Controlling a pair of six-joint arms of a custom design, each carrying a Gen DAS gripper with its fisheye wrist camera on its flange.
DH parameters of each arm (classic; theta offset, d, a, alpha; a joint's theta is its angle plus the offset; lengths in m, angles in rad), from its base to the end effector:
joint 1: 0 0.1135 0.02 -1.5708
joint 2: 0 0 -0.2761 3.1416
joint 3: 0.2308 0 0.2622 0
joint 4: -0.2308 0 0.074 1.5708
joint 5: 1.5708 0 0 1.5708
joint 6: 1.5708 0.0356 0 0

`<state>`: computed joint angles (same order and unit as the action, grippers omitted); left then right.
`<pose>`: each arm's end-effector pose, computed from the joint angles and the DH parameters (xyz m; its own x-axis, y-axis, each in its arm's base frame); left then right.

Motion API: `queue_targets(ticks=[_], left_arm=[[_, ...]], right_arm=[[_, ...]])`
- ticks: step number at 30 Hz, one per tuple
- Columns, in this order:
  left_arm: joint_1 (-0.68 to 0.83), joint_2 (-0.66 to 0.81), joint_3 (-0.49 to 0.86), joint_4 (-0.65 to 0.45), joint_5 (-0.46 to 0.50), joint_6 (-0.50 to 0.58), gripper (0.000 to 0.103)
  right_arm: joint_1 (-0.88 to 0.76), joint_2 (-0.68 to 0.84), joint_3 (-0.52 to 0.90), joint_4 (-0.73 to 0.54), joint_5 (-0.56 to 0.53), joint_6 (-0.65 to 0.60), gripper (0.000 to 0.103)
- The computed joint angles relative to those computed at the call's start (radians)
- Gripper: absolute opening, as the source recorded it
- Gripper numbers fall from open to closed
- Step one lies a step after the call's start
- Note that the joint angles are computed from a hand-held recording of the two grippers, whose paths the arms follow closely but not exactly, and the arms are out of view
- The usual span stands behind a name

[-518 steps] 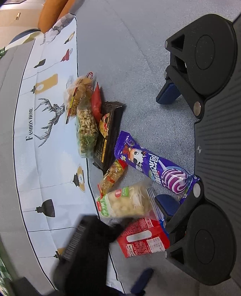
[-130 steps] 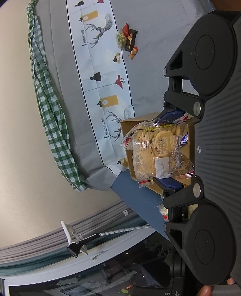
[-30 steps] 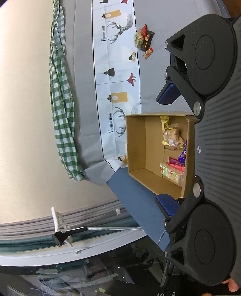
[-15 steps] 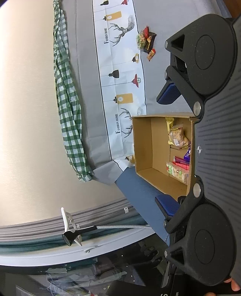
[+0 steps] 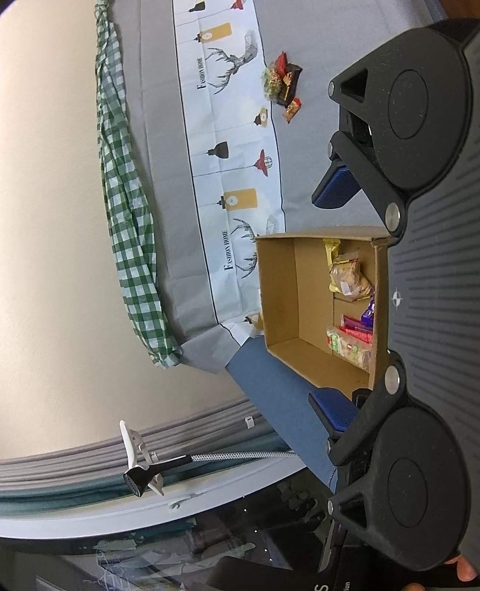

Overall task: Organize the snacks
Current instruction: 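Withdraw both tools from the box toward the remaining snacks, then grasp the round green-label puff cake with the left tool while the right tool grasps the black biscuit packet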

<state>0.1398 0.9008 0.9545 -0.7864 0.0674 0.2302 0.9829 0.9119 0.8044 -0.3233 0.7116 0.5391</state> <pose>0.1802 0.0229 0.3303 -0.6653 0.1363 -0.7340 0.0641 0.9900 0.1258 0.1319 0.1559 0.3219 -0.3533 0.1709 -0.9198 -0.1395 0.9626 0.2324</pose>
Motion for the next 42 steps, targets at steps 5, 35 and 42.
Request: queue_targets(ticks=[5, 35, 42], left_arm=[[-0.121, 0.059, 0.006, 0.031, -0.085, -0.034, 0.103], [-0.509, 1.240, 1.106, -0.037, -0.292, -0.239, 0.103], [-0.500, 1.401, 1.320, -0.132, -0.277, -0.262, 0.103]], right_arm=[[-0.081, -0.032, -0.041, 0.019, -0.062, -0.002, 0.102], [-1.287, 1.211, 0.463, 0.586, -0.690, -0.371, 0.102], [-1.332, 1.578, 1.007, 0.303, -0.789, -0.444, 0.103]])
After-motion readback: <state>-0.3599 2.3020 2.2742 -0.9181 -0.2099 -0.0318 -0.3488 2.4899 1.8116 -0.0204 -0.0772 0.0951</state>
